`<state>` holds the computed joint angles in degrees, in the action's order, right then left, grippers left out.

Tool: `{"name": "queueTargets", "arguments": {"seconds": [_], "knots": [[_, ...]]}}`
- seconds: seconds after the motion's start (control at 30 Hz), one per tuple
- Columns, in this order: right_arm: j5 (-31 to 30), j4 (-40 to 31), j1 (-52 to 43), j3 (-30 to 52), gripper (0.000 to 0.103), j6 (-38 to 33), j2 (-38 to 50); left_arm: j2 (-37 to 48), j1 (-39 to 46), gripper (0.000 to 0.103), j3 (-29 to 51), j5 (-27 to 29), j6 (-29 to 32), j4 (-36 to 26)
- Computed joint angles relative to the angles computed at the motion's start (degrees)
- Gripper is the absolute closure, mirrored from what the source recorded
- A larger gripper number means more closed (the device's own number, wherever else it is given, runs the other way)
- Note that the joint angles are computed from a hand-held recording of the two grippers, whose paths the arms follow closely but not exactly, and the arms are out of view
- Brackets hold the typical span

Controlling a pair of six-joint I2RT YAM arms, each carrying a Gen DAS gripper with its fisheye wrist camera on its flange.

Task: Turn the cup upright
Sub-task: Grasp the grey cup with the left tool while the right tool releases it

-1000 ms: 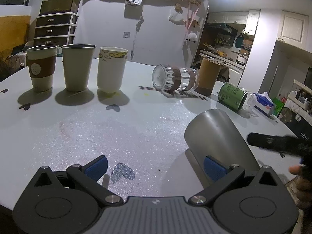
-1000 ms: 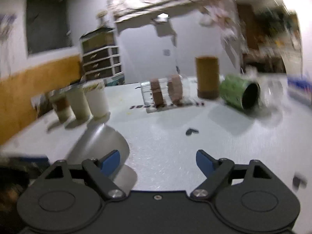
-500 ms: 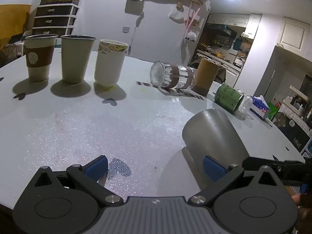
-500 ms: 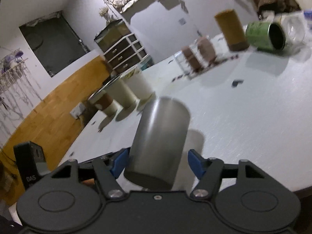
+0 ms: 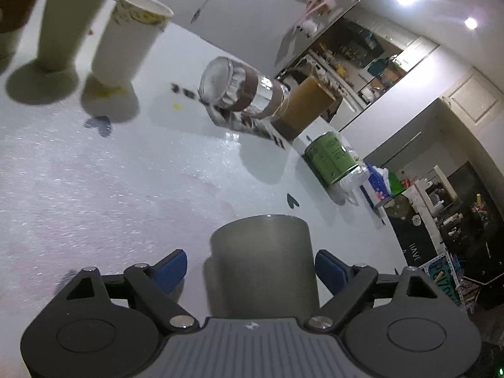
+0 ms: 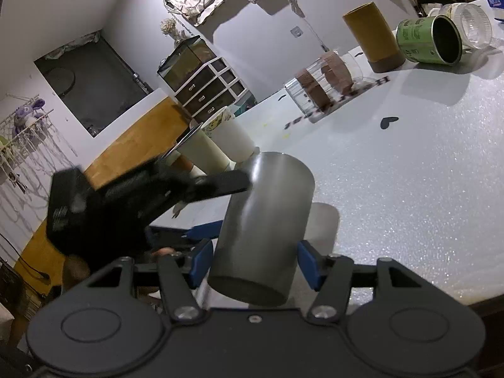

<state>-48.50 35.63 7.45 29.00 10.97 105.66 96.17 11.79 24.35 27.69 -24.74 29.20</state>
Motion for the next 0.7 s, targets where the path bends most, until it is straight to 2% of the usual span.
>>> {"name": "queueTargets", "arguments": {"seconds": [0.23,0.3,0.4,0.5,0.57,0.7], "knots": [[0.2,-0.4,0.2,0.2,0.043,-0.7,-0.1,4.1,-1.8,0.021,4.1,-0.8,-2.5,-1.3],[0.4,-0.2,0.3,0.2,0.043,-0.7,0.0,4.2,-1.1,0.026,4.1,0.5,-2.7,-1.0],[0.6,-0.3,0.5,0.2,0.043,-1.0,-0.1,2.8,-1.1,0.026,2.8,-0.1,-2.3,0.0],[1.3,-1.2,0.9,0.0,0.041,-3.1,-1.2,-2.0,-2.1,0.026,-1.3,-3.2,-0.3,3.8],[3.3,-1.8,1.5,-0.2,0.034,-4.5,-2.4,-5.8,-3.3,0.026,-4.0,-6.3,1.6,6.2],[7.5,-1.0,2.5,-1.3,0.034,-5.7,-4.3,-13.2,-5.8,0.027,-8.1,-13.6,7.0,8.2]]}}
